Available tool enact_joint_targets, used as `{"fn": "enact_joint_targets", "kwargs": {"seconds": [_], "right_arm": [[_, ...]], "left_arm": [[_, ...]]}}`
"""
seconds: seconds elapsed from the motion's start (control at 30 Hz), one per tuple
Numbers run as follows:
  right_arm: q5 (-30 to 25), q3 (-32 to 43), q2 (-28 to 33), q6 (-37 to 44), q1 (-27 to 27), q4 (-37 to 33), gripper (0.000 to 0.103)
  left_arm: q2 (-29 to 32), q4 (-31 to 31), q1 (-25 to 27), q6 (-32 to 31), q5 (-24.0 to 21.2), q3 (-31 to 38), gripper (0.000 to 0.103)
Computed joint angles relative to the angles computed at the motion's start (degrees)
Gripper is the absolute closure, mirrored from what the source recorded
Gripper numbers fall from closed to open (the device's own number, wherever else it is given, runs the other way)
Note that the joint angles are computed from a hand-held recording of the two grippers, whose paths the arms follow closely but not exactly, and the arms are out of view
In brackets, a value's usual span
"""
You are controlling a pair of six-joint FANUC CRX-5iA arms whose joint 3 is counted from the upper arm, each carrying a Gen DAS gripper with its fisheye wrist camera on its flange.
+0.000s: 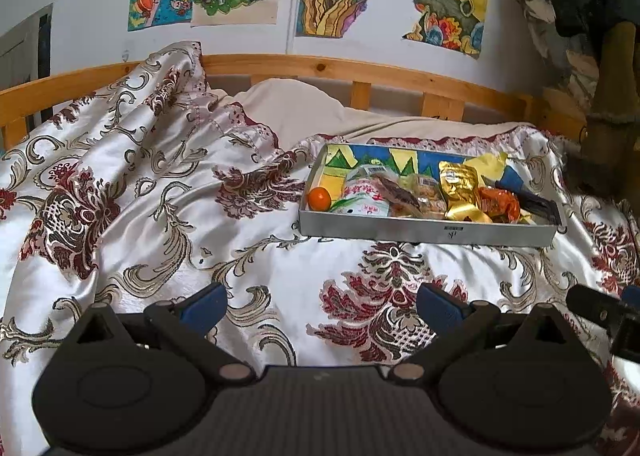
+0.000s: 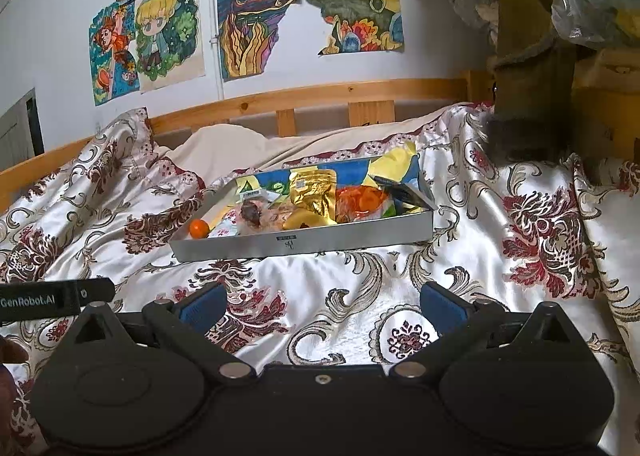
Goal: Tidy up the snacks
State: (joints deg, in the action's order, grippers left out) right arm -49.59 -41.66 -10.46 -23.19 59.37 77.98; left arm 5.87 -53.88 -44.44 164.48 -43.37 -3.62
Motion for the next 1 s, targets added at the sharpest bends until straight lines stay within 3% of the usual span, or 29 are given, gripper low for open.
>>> {"fn": "enact_joint_targets", "kwargs": {"seconds": [1.0], "right_arm": [[-0.4, 0.3, 0.3, 0.7, 0.3, -1.1, 0.001]], "left_arm": [[0.0, 0.6, 0.0, -0.4, -0.2, -0.3, 0.0]]}}
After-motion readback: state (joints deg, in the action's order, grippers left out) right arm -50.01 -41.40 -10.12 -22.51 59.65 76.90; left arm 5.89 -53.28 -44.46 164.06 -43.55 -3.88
